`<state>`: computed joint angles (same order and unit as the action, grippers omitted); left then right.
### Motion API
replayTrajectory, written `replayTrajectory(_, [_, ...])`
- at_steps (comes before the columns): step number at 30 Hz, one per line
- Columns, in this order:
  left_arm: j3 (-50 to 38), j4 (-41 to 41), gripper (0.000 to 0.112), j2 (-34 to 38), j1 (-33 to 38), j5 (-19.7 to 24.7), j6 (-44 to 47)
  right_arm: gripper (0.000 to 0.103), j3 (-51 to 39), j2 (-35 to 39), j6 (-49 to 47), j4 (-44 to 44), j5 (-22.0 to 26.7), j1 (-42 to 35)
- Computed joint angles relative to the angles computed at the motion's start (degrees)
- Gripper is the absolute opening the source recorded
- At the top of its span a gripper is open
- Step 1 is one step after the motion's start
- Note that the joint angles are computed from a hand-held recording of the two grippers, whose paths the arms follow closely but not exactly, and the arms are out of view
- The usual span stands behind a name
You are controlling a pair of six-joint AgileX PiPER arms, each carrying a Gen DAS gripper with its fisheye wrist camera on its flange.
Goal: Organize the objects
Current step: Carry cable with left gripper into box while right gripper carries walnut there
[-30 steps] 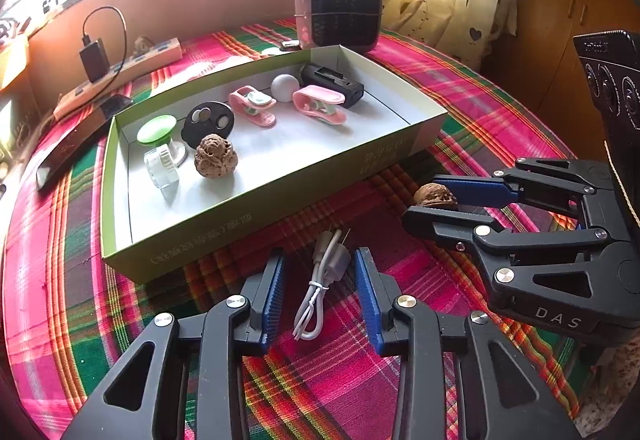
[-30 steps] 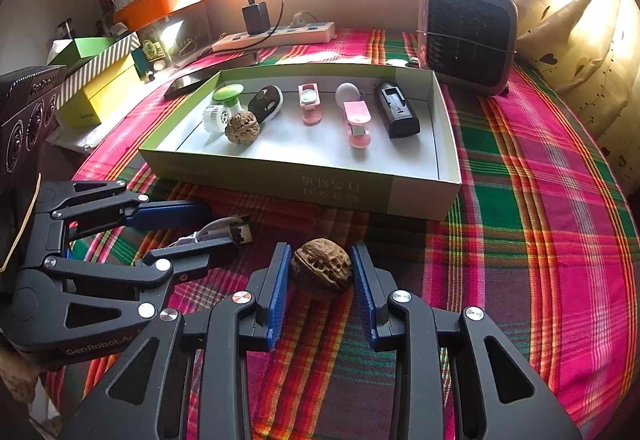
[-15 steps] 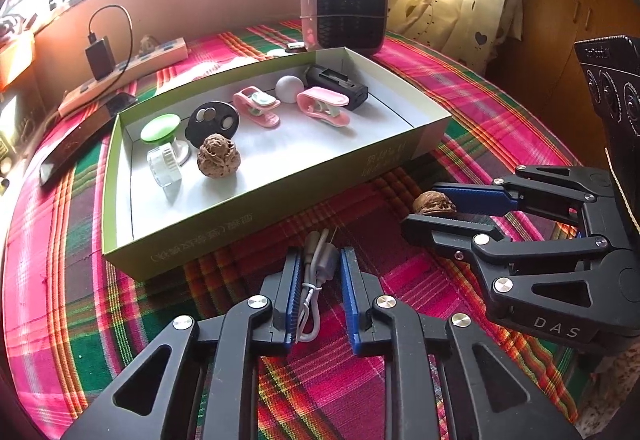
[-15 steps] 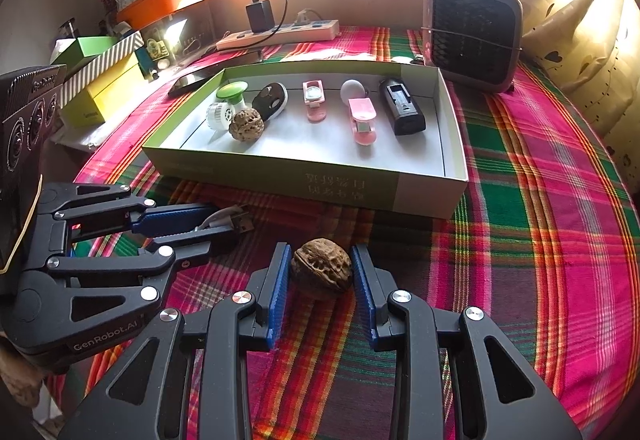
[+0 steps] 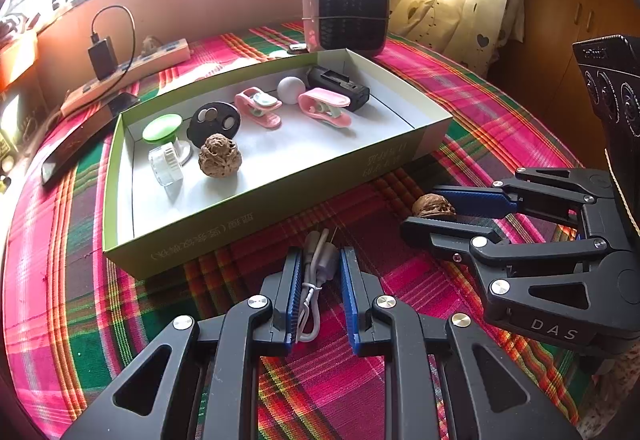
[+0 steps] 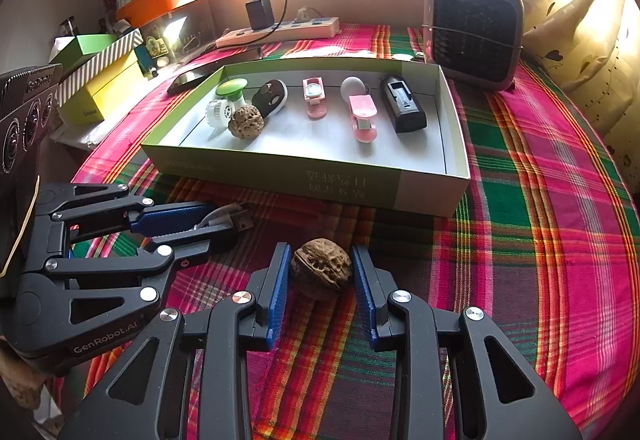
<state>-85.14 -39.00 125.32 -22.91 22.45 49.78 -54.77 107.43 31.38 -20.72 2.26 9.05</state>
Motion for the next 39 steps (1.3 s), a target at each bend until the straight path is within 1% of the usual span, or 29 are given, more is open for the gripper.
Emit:
replayTrajectory(3, [0.01,0.09,0.017,-0.01,0.00,0.00,-0.01,0.032,0.05,-0.05,2.17,-2.14,0.06,0.07])
replayTrajectory(13, [0.46,-0.47,0.017,-0.29,0.07,-0.34,0.12,0.032,0.04,-0.03,0.46,-0.42,0.01,0.03])
replayTrajectory(20, [1.94,-0.77,0.017,-0.99,-0.41,-2.06,0.30,0.032,-0.03,-0.03,0.65,-0.66,0.11,0.05])
replayTrajectory(24, [2.10,-1.55,0.017,-1.12,-0.27,-1.87,0.60,0.032,0.13,-0.08,5.41,-5.34,0.07,0.14])
replayTrajectory(26, [2.12,-2.24,0.017,-1.15,-0.16,-1.49,1.16,0.032,0.31,-0.11,12.38,-12.12,-0.09,0.15])
replayTrajectory(30, [2.59,-3.60,0.017,-1.44,-0.13,-1.54,2.43,0.032,0.52,-0.39,20.90,-20.60,-0.06,0.32])
replayTrajectory(39, [3.89,-6.43,0.016,-2.74,0.05,-1.92,4.72,0.032,0.39,-1.00,20.70,-20.60,0.10,0.42])
